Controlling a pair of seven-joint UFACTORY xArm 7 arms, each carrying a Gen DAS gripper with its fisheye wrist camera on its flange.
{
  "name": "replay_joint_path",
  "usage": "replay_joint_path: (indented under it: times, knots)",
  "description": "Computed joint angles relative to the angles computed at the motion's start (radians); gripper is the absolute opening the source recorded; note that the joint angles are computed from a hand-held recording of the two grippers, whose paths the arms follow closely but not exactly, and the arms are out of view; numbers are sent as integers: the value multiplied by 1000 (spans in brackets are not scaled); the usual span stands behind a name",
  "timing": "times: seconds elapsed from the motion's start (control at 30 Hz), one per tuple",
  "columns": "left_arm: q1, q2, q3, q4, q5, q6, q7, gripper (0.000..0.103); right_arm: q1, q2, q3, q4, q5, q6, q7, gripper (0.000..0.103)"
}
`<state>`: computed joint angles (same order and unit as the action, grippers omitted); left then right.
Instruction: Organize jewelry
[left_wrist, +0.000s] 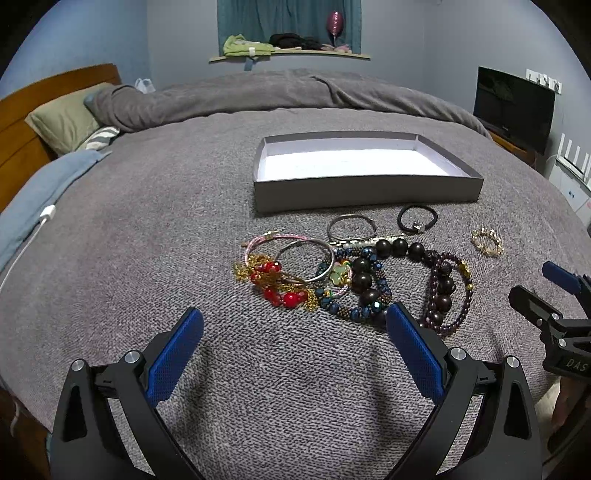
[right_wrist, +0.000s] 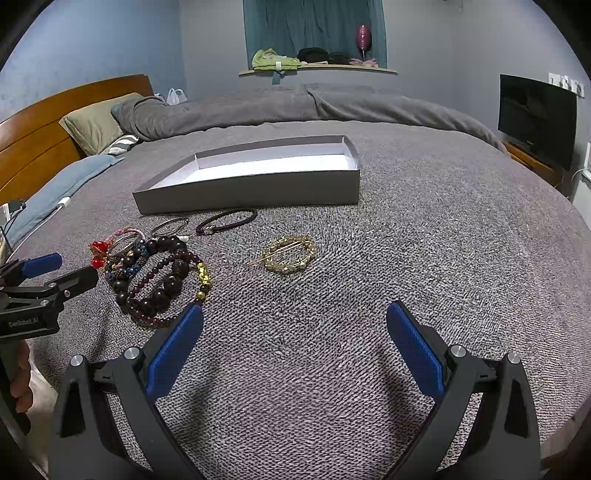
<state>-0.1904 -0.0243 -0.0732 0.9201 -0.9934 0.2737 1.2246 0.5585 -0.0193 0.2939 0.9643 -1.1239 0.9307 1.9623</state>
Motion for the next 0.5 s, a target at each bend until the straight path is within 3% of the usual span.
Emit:
replay_joint_path:
  times: [0.5]
  knots:
    - [1, 0, 1, 1, -8, 2, 12, 98, -4, -9, -1, -15, 1, -6, 2, 98]
